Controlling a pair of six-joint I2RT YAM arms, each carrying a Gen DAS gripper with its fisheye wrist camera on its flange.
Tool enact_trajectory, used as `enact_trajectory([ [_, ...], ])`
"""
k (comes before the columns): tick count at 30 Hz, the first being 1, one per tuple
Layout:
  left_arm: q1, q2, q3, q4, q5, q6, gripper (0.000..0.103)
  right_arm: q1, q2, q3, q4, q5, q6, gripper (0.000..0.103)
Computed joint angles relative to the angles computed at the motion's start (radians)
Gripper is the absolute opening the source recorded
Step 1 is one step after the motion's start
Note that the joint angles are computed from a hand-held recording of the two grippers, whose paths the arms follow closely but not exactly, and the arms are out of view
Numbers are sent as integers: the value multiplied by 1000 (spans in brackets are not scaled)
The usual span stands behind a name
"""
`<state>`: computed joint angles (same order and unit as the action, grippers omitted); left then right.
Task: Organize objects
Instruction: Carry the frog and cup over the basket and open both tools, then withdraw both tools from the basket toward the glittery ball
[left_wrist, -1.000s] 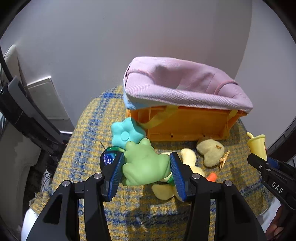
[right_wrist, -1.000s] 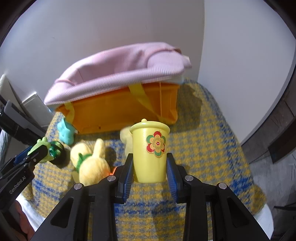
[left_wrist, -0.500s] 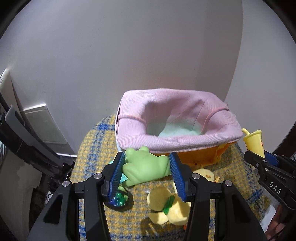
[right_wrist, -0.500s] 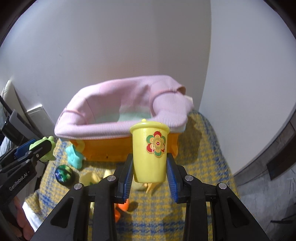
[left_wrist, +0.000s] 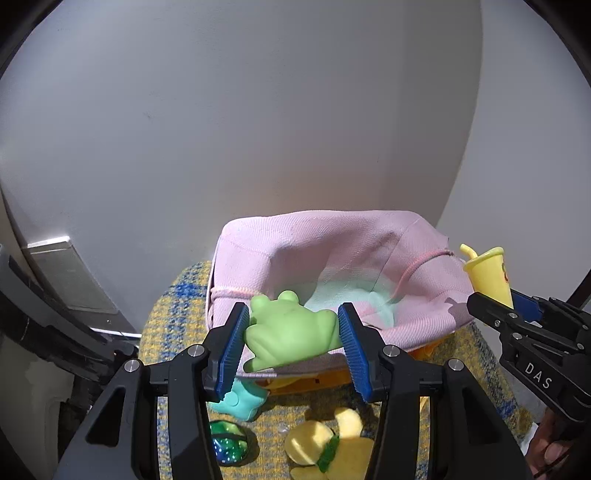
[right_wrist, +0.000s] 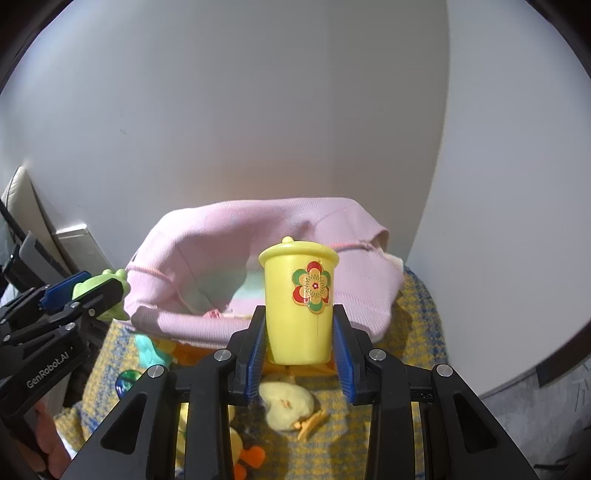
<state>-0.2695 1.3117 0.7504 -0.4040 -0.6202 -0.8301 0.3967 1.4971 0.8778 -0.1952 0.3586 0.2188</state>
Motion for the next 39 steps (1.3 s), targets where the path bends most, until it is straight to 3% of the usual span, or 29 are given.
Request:
enact_trajectory([
  [13,107,173,113,116,85,165,49,-54,194,186,-15,-65,-71,34],
  [21,122,217,143,109,105,171,50,-87,240,216,-20,-92,-81,38],
  [22,121,220,149,98,99,165,56,-89,241,214,-17,-91,-78,43],
  [23,120,221,154,89,89,159,75,-91,237,208,-10,-86,-74,58],
  [24,120,220,154,90,77,155,84,-92,229,197,3,-81,-71,70],
  [25,112,205,142,96,52,146,93,-94,221,186,16,-79,-70,74],
  [39,116,127,116,26,46,101,94,-76,169,144,15,-37,-54,76],
])
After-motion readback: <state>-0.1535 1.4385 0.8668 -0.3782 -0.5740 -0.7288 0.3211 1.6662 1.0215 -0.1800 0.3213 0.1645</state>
